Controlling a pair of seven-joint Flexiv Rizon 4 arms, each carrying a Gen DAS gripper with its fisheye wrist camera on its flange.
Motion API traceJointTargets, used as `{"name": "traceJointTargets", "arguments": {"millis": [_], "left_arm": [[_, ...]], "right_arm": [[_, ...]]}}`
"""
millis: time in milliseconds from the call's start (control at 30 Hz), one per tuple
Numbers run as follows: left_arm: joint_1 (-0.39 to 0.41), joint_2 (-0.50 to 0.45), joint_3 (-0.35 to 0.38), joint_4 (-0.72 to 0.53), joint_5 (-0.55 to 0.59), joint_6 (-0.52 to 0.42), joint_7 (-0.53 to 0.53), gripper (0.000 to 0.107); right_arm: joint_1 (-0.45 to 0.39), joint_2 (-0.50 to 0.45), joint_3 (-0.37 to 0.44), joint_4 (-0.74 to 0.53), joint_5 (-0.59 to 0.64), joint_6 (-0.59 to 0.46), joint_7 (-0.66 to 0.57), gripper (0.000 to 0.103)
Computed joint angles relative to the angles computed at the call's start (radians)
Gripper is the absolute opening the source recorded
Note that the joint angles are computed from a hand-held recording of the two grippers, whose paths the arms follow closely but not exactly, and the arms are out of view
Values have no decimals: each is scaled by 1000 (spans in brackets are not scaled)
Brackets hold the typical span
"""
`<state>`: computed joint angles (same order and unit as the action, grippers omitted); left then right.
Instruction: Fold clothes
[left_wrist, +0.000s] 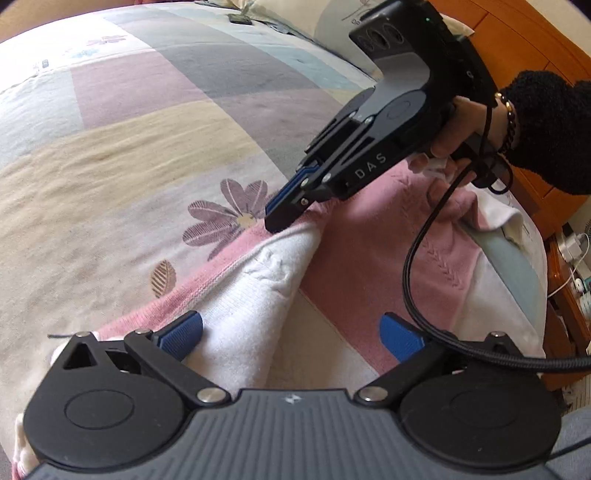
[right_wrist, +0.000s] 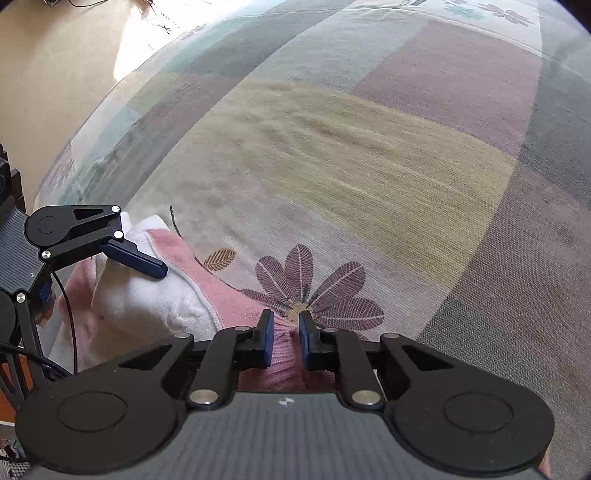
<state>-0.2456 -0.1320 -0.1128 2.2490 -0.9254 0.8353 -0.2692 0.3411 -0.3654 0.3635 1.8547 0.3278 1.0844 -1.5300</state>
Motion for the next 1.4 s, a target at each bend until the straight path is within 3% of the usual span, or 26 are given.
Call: {"name": "traceJointTargets", "arguments": {"millis": [167,400,633,767,933,1233,1400], "left_arm": [[-8,66,21,73,53,-40,20,101],[-27,62,17,89,46,-2,37,102],[-54,95,15,127,16,46,59,102],[-62,134,29,151,6,33,73,102],[-53,165,53,169,37,-57,35,102],[-53,180,59,203,67,-106,-7,102],[-54,180,60,212,60,-101,18,102]], "right_arm": [[7,64,22,66,44,-40,-1,19],[33,92,1,89,64,-6,35,20],[28,5,-11,6,45,134,20,25],[12,-45,24,-19,-2,56,-31,25],[23,5,56,45,7,50,-67,30],[134,61,-10,137,-213,74,-7,37],[113,99,13,121,-222,-40,-75,46]]}}
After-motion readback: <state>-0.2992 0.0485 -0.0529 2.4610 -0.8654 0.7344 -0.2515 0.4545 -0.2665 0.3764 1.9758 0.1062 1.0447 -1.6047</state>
